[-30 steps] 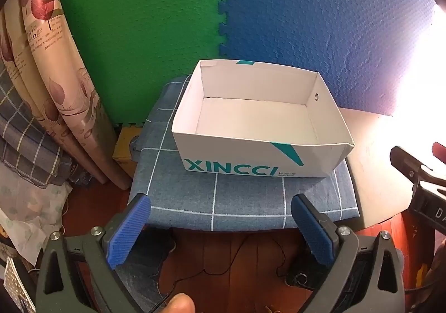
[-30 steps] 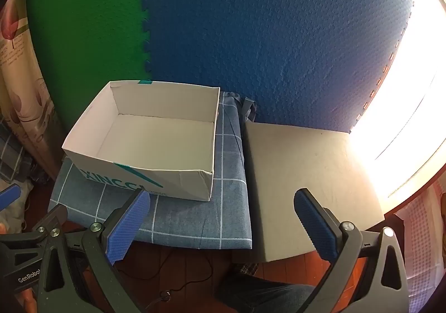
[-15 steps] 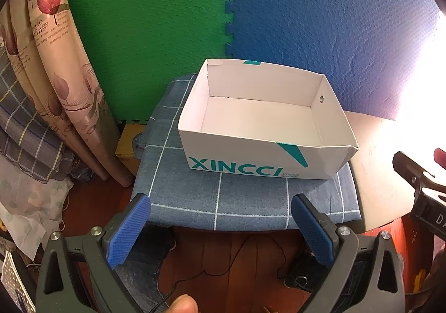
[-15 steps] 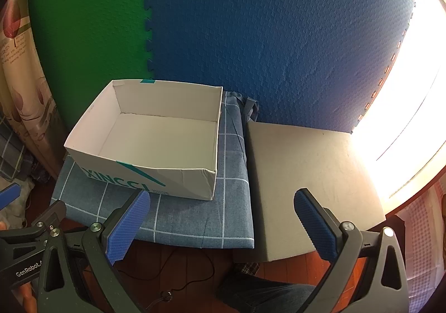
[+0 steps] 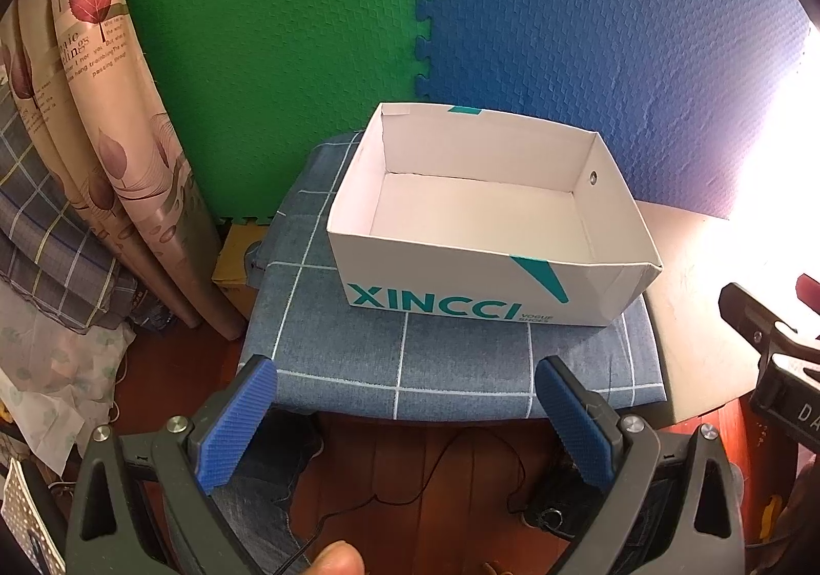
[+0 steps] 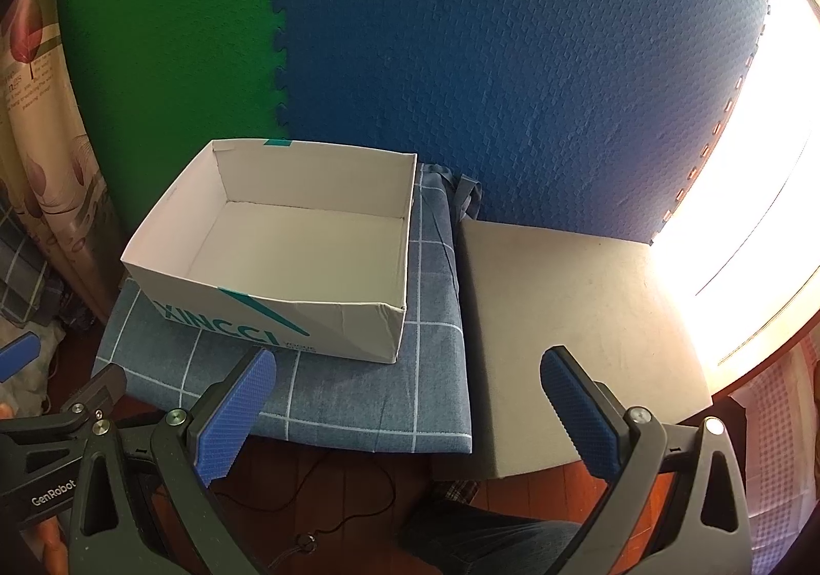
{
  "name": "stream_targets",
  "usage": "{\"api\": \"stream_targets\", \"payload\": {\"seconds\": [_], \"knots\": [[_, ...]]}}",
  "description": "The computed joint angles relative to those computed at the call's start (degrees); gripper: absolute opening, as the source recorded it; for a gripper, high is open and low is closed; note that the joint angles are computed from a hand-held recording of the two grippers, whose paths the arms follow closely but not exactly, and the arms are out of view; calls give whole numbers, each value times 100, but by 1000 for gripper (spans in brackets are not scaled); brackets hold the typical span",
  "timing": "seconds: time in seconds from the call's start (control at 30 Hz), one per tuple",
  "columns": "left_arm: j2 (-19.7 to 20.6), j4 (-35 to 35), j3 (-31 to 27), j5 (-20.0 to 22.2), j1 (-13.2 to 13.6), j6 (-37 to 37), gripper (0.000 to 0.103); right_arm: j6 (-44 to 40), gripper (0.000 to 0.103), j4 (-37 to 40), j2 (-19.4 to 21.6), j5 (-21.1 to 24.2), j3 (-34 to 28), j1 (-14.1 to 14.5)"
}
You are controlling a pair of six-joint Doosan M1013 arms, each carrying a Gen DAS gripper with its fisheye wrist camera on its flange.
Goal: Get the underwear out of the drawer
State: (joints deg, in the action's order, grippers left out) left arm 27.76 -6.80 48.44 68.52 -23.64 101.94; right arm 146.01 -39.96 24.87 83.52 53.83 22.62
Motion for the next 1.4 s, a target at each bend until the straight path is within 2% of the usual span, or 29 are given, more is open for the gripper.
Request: {"api": "stream_targets", "payload": {"seconds": [1.4], "knots": [[68, 211, 78, 71, -97, -103, 103, 127, 102, 348, -47, -321, 234, -104]]}}
